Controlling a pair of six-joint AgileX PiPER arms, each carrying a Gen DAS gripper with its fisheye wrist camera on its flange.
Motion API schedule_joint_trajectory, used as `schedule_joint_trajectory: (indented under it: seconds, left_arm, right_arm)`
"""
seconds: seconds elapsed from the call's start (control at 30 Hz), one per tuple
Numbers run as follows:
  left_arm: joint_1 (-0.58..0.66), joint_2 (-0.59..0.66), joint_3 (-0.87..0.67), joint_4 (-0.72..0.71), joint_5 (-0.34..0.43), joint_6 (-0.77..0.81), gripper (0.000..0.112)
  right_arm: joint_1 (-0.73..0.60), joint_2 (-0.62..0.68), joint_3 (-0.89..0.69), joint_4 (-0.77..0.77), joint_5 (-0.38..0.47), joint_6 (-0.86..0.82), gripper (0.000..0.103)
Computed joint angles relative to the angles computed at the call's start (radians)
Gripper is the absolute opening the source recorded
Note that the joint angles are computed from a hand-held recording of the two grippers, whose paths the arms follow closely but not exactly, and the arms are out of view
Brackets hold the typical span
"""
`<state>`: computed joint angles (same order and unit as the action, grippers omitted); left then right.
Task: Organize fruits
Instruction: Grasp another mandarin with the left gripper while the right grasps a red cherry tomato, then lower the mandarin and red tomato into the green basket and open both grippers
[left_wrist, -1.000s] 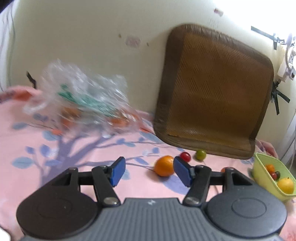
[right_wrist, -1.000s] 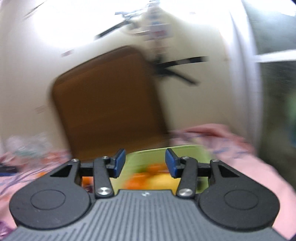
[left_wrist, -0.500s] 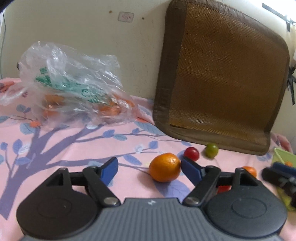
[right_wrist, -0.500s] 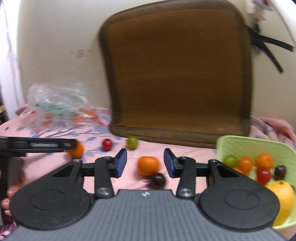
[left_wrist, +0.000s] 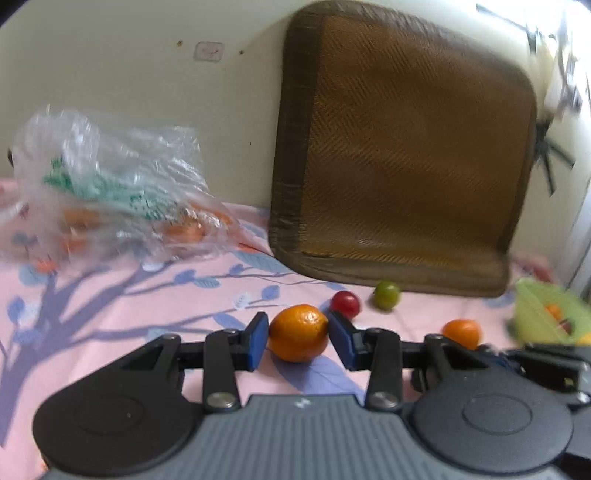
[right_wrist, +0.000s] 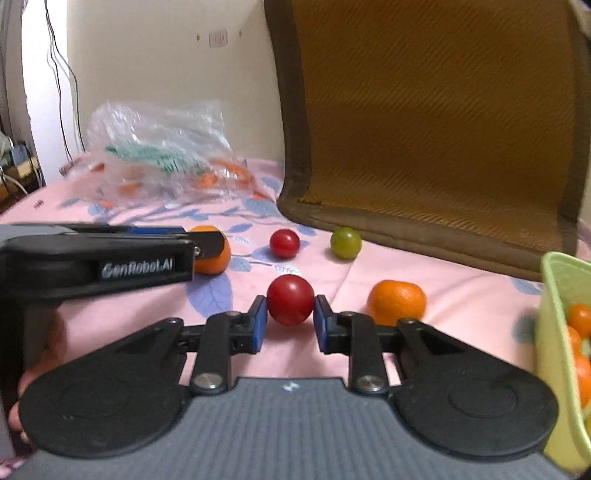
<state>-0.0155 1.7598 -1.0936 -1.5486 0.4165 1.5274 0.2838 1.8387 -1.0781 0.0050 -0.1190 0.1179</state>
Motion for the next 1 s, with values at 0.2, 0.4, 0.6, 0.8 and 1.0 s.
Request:
schedule_joint_trajectory:
  seconds: [0.2,0.4,0.6,0.8,1.0]
  left_arm:
    - [0.037,-0.052,0.051,0.015,0.218,-0.034,0.037]
    - [-0.097,-0.126,0.081,0.079,0.313,-0.107,0.037]
    - [-0.315,-0.119,-0.035,0.171,0.240,-0.257,0.037]
    - [-0.439,-0.009,-0.207,0.324,0.168,-0.479,0.037]
    - [-0.495,0.159,-0.413,0.508,0.162,-0.722,0.037]
  right_arm:
    - [0.021,-0.211,0.320,0.302,-0.223,-0.271,0.029]
    - [0.006,-0.415,0.606,0.448,-0.436,-0.362,0.029]
    - [-0.214,-0.522,0.720,0.367,-0.491,-0.269,0.029]
    - [-0.414,-0.434,0.674,0.188,-0.490,-0.137,0.030]
    - [-0.431,-0.394,0.667,0.176,-0.497,-0.094,0.031]
